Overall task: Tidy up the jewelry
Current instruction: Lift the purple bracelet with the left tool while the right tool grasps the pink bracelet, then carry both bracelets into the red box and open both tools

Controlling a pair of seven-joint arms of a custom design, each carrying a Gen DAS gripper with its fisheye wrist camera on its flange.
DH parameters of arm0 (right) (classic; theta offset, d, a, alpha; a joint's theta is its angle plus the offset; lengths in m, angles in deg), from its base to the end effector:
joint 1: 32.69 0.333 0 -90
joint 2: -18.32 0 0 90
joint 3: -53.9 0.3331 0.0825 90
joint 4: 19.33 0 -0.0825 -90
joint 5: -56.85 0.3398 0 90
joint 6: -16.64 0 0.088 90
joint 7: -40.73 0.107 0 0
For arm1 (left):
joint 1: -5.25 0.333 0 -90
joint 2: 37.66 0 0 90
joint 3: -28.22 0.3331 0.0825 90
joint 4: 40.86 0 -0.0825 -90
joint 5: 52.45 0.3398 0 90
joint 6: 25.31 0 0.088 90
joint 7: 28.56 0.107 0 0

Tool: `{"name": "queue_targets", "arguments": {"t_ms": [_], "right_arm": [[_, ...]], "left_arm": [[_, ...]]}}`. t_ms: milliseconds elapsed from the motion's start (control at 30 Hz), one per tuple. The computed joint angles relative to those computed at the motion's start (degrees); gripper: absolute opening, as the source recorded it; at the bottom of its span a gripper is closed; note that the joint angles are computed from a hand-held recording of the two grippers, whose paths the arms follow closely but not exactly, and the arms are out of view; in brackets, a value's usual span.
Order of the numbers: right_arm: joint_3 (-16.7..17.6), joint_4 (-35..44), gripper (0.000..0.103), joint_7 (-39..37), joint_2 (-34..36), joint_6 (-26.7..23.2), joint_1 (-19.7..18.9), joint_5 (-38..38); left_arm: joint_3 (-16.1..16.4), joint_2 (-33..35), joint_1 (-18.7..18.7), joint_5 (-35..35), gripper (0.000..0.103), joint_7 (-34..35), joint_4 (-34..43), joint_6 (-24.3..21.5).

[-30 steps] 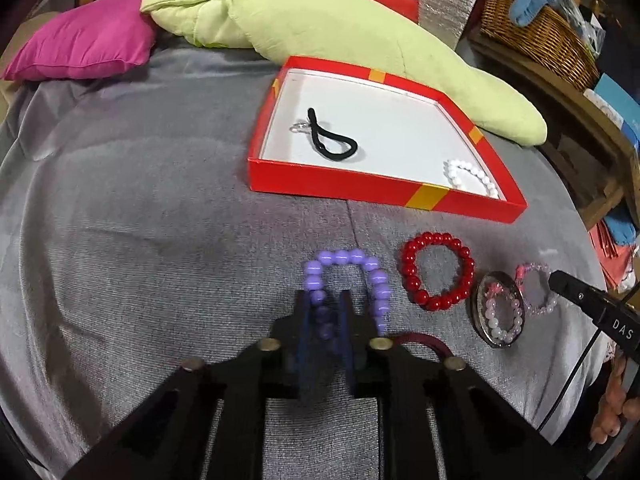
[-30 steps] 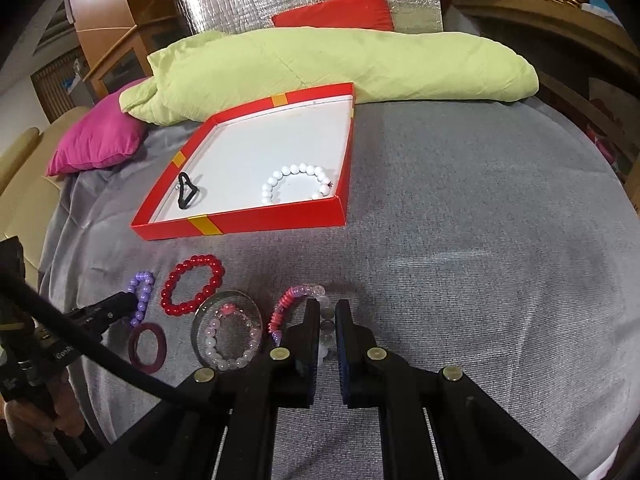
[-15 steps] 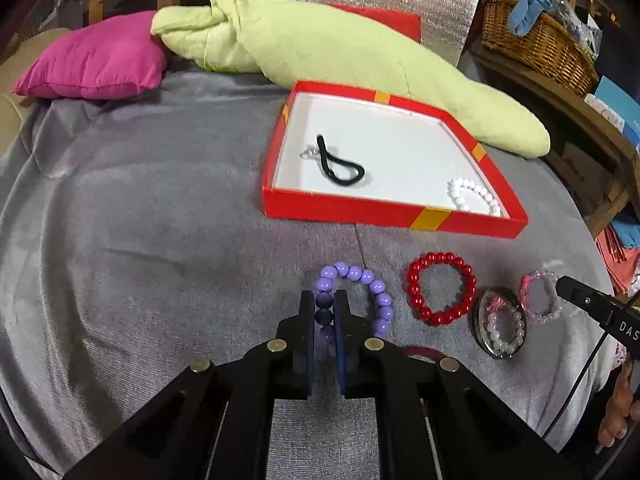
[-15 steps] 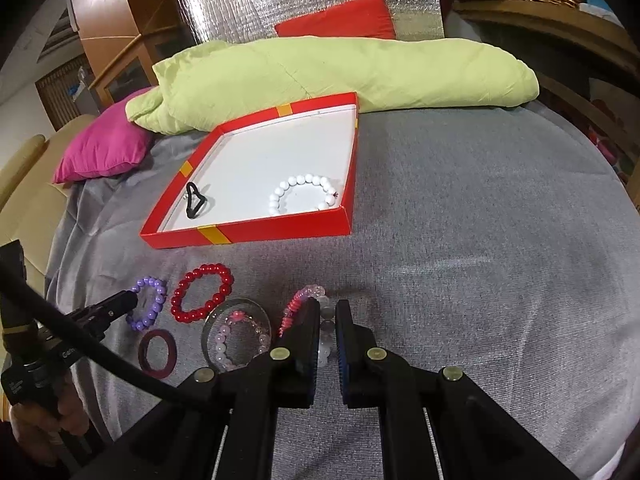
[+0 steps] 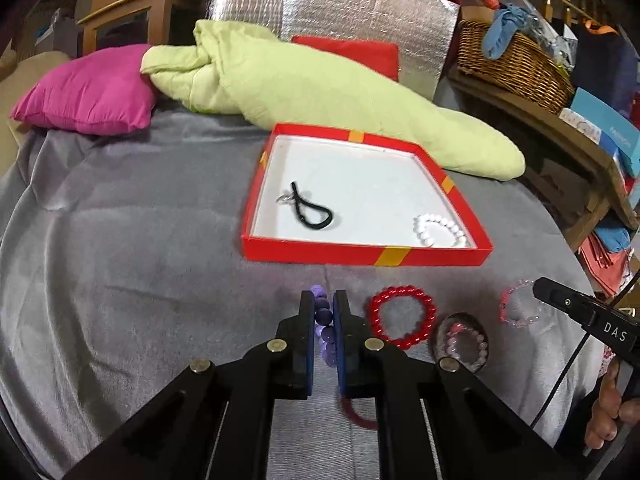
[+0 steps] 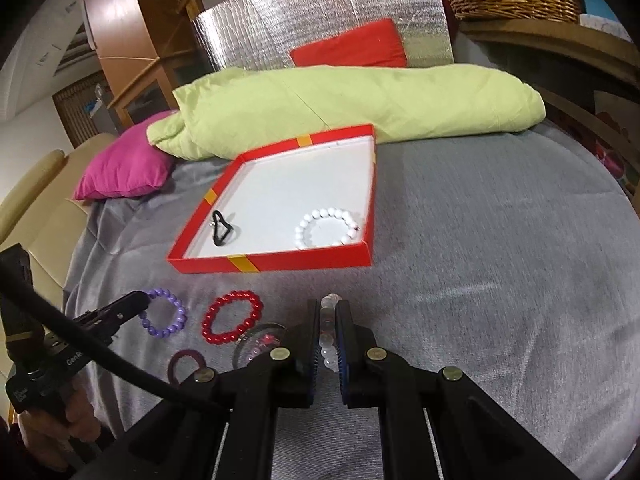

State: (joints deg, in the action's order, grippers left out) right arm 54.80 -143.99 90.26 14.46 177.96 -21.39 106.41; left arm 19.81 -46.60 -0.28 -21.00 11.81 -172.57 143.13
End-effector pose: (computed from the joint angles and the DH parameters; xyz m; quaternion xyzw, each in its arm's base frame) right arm 0.5177 0.0739 0.5288 -0.7028 0.5813 -0.1351 0.3871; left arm 0.4698 -0.1554 0.5389 -0.6845 0.6065 -0.3230 0.2436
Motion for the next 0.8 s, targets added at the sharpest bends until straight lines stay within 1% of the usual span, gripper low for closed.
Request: {"name": "queue_targets", "arguments": {"t_ms": [100,167,233,300,367,500,633,767,800], "right_arm": [[-0.2,0.6,0.009,-1.0,-0.1,-0.7,0.1,1.5],[-0.6,1.5,0.009,-1.7,-0.1,-2.8,0.0,3.4],[-0.8,2.1,0.009,-2.3,-0.1,-3.7,-0.2,4.9],[-1.1,3.0,0.009,-2.4,0.1,-5.2,-0.6,5.9],[-1.2,4.0,0.009,-2.3,0.3,-6.7,-0.9,6.7],[-1.1,5.9,0.009,-2.0,1.0,-7.6,-1.4,6.5],[-0.8,10.1,0.009,-1.8,3.3,-8.9,-1.6,6.2],[-0.3,17.3,0.009,0.7,8.2,-11.6,-2.0,3.6],[-0.1,19.1,0.009,1.6,9.4,-12.5,-2.2,3.0]], "left_arm": [[-0.2,0.1,-0.2,0.4,0.009,0.3,0.3,0.9],[-0.2,0.0,-0.3,0.3,0.009,0.6,0.4,1.4],[0.0,-0.1,-0.6,-0.1,0.009,1.1,0.2,2.3],[1.1,-0.2,-1.9,-2.8,0.009,3.6,-0.1,3.4],[1.1,-0.4,-2.1,-3.8,0.009,4.4,-0.1,3.6],[2.0,-0.3,-3.6,-7.4,0.009,8.3,0.8,3.3],[4.0,1.0,-6.3,-14.4,0.009,15.9,3.6,3.5],[3.3,4.3,-5.3,-16.7,0.009,20.6,9.2,2.5],[3.4,5.8,-5.4,-19.3,0.009,23.5,11.3,2.3]]}}
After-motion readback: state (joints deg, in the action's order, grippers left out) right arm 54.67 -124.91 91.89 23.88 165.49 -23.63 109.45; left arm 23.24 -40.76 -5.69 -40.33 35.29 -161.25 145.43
